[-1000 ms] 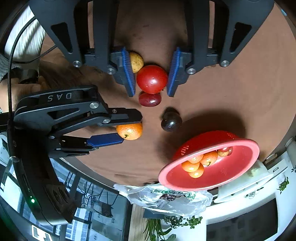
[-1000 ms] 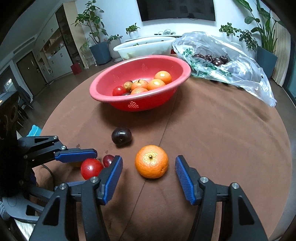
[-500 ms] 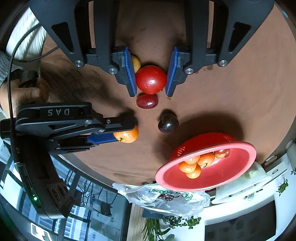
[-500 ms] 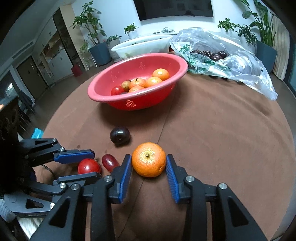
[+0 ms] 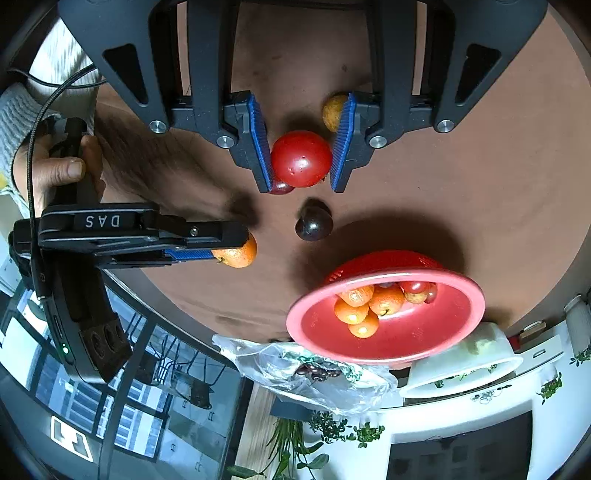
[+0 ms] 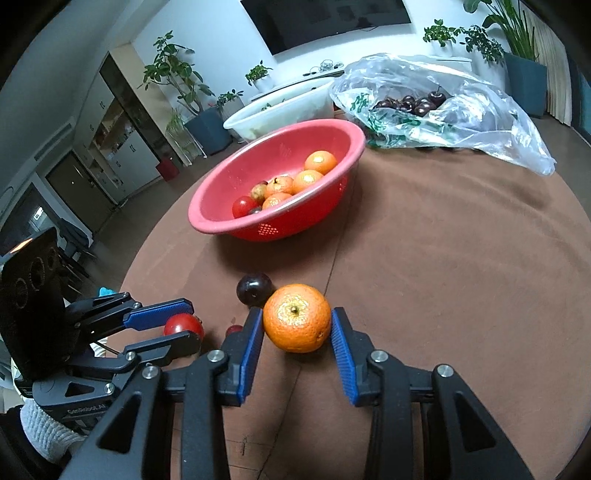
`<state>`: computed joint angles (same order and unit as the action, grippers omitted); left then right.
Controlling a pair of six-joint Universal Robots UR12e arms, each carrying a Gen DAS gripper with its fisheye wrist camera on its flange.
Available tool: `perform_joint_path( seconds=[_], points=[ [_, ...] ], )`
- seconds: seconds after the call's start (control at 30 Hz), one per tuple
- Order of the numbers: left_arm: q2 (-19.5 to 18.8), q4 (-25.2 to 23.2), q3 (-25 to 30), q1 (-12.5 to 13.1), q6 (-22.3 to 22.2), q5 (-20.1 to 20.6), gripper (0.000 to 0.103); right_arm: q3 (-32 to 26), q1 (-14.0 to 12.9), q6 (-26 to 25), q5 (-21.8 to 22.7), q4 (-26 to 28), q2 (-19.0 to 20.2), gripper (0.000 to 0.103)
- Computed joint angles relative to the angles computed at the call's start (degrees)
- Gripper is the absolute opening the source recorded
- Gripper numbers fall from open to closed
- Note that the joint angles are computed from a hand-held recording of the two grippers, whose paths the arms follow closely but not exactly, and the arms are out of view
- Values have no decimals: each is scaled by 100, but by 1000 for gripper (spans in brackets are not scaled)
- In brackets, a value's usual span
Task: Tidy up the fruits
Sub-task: 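Close the left tool on the red tomato while the right tool grasps the mandarin, then carry the tomato in the left tool while the right tool carries the mandarin to the bowl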
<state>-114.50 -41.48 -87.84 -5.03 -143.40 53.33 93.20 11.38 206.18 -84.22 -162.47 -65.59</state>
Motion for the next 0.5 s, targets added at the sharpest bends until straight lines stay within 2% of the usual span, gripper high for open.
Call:
perform_joint_path(
  seconds=[0.5],
  points=[
    [27, 115, 74, 59, -217, -145, 30, 31, -59, 131, 278, -360, -19, 40]
  ],
)
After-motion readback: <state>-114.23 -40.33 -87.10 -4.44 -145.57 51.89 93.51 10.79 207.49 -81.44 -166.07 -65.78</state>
